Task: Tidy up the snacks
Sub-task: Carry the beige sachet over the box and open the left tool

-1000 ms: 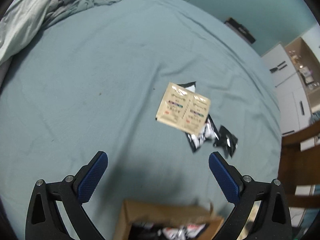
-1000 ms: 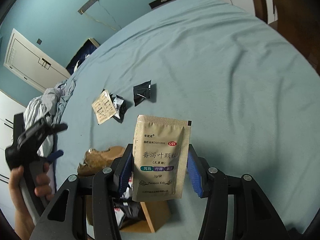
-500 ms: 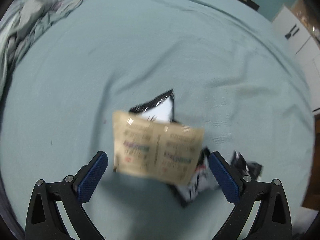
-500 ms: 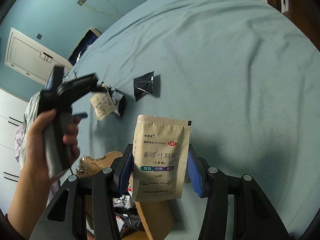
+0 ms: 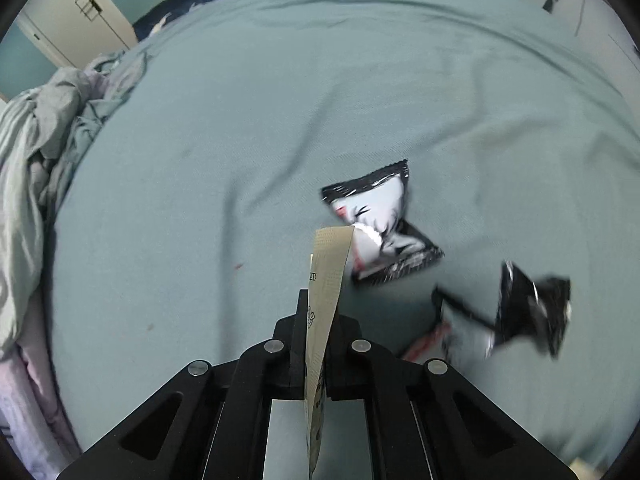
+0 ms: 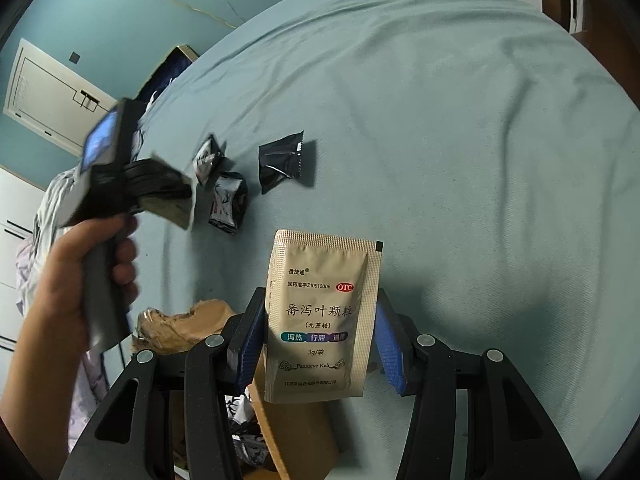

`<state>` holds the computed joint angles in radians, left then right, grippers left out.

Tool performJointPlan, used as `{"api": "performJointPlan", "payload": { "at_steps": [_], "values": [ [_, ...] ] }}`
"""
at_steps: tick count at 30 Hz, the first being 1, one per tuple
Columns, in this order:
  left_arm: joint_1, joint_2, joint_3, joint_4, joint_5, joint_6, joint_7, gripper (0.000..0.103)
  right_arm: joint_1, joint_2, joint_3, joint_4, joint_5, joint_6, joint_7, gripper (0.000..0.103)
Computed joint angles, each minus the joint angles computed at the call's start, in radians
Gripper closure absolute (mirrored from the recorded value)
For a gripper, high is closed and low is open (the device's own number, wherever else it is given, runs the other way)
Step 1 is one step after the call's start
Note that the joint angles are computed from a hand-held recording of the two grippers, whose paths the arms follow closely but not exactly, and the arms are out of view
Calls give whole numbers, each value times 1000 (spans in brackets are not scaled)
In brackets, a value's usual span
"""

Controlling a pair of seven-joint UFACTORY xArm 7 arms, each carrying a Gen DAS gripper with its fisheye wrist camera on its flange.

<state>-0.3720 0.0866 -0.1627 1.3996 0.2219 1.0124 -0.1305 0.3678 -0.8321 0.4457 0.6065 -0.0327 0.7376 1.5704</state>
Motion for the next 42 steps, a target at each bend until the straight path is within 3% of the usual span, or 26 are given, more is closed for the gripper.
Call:
{"api": "performJointPlan", "payload": {
  "at_steps": [5,13,21,26,29,32,37,39,42],
  "values": [
    [40,-188,12,-143,-102,-8,85,99,-26,17,40,55,-37,80,19,54],
    [73,-510,78,-308,-357,94,275,99,-22,8,75,86,-59,132,71,54],
    [94,-727,149,-418,-479,207,427,99,1,-23,105,112,-53,208,129,54],
    [108,-866,150,-537,-469,179,519,99,1,-36,118,118,-62,216,139,54],
    [91,-941,148,-624,-483,100,573,99,0,-27,134,134,-76,222,127,54],
    [78,-978,128,-691,-477,55,595,90,15,-26,133,124,-79,183,111,54],
    [78,-1001,107,-723,-429,15,618,23,17,31,158,172,-99,170,70,54],
    [92,-1001,119,-714,-429,0,594,17,17,52,166,192,-115,176,49,54],
    [122,-997,139,-706,-424,-28,563,17,12,87,175,218,-141,158,22,54]
  ]
}}
